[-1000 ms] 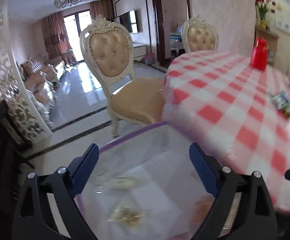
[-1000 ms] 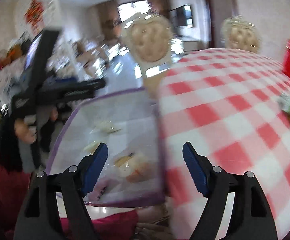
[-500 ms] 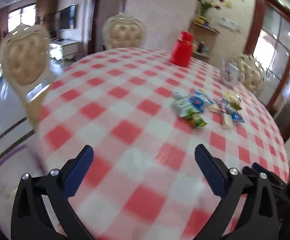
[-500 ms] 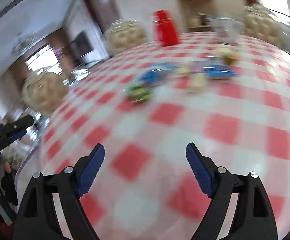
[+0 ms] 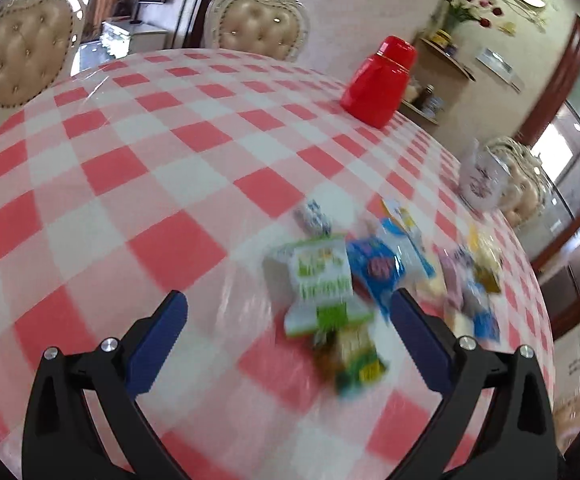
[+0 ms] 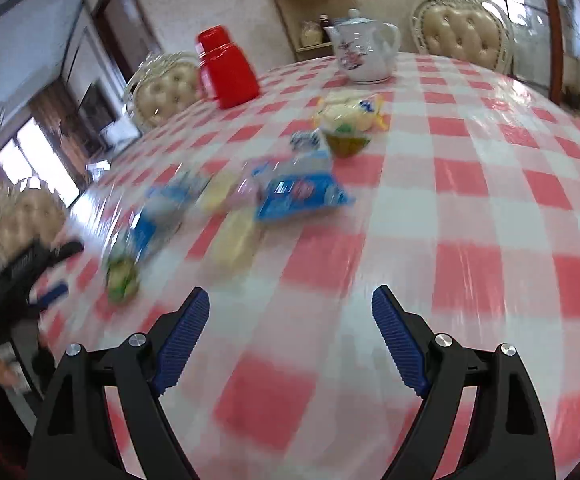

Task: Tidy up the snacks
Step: 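Grasp the blue pig packet with the right tool while the left tool grasps the green packet, then carry the blue pig packet with the right tool while the left tool carries the green packet to the bin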

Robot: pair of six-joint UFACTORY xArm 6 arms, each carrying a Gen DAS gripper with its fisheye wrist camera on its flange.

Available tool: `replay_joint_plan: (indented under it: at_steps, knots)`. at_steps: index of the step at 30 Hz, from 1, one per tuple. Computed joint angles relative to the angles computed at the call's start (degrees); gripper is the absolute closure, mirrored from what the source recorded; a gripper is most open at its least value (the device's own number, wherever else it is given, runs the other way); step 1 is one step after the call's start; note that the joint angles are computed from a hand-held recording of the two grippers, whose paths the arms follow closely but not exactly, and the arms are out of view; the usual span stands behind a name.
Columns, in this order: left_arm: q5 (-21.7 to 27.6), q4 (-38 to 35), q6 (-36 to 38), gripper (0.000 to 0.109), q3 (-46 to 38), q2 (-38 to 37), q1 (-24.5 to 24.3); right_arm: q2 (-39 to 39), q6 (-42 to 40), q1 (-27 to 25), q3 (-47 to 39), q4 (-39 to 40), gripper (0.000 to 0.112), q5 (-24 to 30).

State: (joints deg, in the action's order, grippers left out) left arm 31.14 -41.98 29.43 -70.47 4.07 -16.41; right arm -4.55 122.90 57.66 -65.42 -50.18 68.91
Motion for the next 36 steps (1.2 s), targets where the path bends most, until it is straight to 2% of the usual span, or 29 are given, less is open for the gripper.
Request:
replay_joint_plan:
  at_steps: [4,6,10,12,14,15,16,19,21,23,26,28,29,30,31,32,34,36]
  knots:
    - [-0.2,-0.9,-3.2,0.008,-5.1,4.4,-0.3,-1.9,-3.3,-7.5,2.5,-0.3,0.031,-5.1]
    - [-1.3,-2.4,-1.8,0.008,-5.8,5.4,-0.4,-1.0,-6.8,-11.1,2.0,-0.3,0.031,-8.3]
    - [1.7,-4.4,-2.4,0.008,-7.8,7.1,1.3,4.9,-20.8,-15.6,-3.7,6.5,0.031,-8.5]
    - [3.6,-4.7,-3.3,0.008,-8.8,7.7,1.9,7.0,-24.5,-16.5,-5.6,8.2,0.033,-7.5]
    - [5.9,-4.6,-1.8,0.008,-9.4,7.8,1.9,6.9,-25.5,-17.2,-5.0,8.5,0.042,-9.1]
    - [5.9,-4.7,-0.9,0.008,-8.8,7.4,1.7,6.6,-25.3,-17.3,-4.6,8.2,0.044,-9.4]
    - [5.8,-4.7,0.2,0.008,-8.4,7.0,1.3,6.5,-25.3,-17.1,-4.5,8.0,0.050,-8.9]
    - [4.5,-3.8,2.5,0.008,-7.4,6.3,0.0,6.4,-24.5,-15.7,-4.9,7.1,0.059,-6.0]
    - [0.6,0.1,0.5,0.008,-6.5,6.3,-1.4,5.0,-21.6,-15.1,-3.7,6.4,0.060,-5.5]
    - [0.1,4.8,-1.5,0.008,-6.9,7.0,-2.2,1.9,-16.4,-14.9,-0.2,4.8,0.060,-7.3]
    - [-1.9,21.0,-11.7,0.008,-7.5,8.9,-3.9,-0.7,-11.9,-14.0,2.2,2.5,0.060,-7.2]
    - [-1.7,27.1,-14.8,0.008,-8.2,10.1,-4.3,-1.3,-10.5,-13.5,2.5,1.4,0.060,-7.0]
    - [-2.4,29.1,-15.2,0.010,-8.0,10.1,-4.6,-1.3,-10.2,-13.3,2.5,0.9,0.060,-7.4]
    - [-3.2,28.8,-14.5,0.030,-7.6,10.0,-4.5,-1.2,-10.2,-13.2,2.3,0.6,0.060,-7.6]
    - [-5.2,29.6,-14.5,0.068,-6.6,9.6,-4.4,-0.9,-10.5,-13.0,1.9,0.5,0.060,-7.4]
    - [-5.7,28.7,-12.7,0.067,-6.3,9.4,-4.1,-0.1,-11.1,-12.7,0.9,0.4,0.060,-7.0]
    - [-3.4,22.6,-7.4,0.070,-7.1,9.4,-3.4,0.8,-11.7,-12.1,-0.3,0.0,0.060,-6.2]
    - [-5.8,21.6,-6.1,0.070,-5.3,8.1,-3.0,1.5,-11.8,-11.3,-1.5,-0.6,0.060,-5.0]
